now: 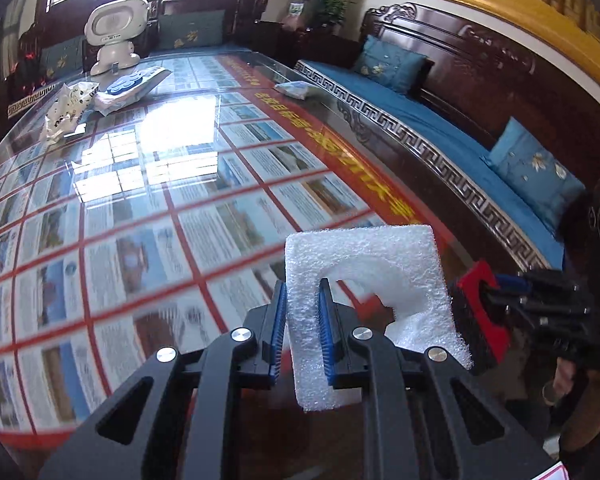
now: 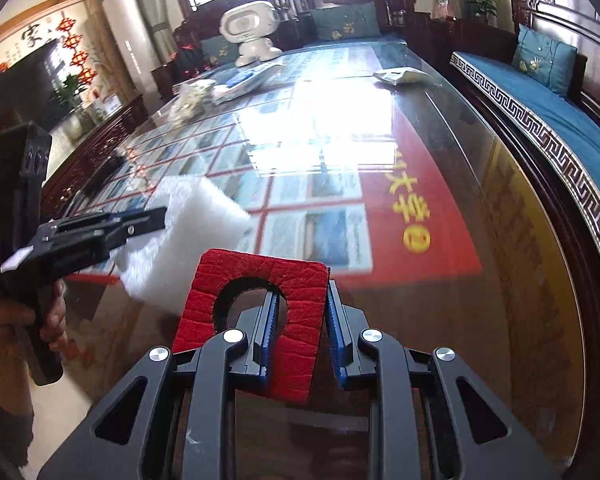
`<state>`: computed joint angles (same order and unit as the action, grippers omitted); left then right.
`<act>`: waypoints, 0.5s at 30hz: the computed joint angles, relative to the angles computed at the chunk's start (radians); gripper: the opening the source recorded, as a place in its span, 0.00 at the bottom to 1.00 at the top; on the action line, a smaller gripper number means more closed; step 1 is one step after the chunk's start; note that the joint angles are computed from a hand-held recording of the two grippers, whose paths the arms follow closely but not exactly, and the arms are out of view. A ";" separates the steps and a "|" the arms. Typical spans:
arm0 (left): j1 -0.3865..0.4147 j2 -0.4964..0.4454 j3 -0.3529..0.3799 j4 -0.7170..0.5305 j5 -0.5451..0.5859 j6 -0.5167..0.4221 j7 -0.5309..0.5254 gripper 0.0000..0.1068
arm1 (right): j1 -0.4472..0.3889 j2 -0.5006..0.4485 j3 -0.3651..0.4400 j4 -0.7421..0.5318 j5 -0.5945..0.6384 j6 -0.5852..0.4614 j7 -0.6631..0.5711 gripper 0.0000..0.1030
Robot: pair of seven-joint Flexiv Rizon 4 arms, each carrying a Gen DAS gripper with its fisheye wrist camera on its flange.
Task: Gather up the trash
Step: 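Carry both foam pieces over the yellow bin and open both tools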
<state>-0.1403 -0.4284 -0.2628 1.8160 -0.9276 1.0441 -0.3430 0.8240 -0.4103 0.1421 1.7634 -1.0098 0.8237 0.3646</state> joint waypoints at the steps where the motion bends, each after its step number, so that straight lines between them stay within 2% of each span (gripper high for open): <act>1: 0.014 0.044 -0.009 0.059 -0.039 -0.004 0.048 0.15 | 0.018 0.005 0.008 0.002 -0.005 -0.017 0.009 0.22; 6: -0.014 0.212 0.036 0.273 -0.200 -0.015 0.221 0.15 | 0.105 0.005 0.045 -0.013 -0.012 -0.114 0.047 0.22; 8: -0.028 0.268 0.072 0.345 -0.240 -0.054 0.264 0.15 | 0.137 0.010 0.063 -0.001 -0.012 -0.132 0.095 0.22; 12: -0.062 0.352 0.150 0.463 -0.278 -0.119 0.326 0.15 | 0.202 0.000 0.096 -0.007 0.019 -0.206 0.145 0.22; 15: -0.089 0.417 0.190 0.548 -0.309 -0.127 0.383 0.15 | 0.243 -0.014 0.108 -0.015 0.035 -0.239 0.180 0.22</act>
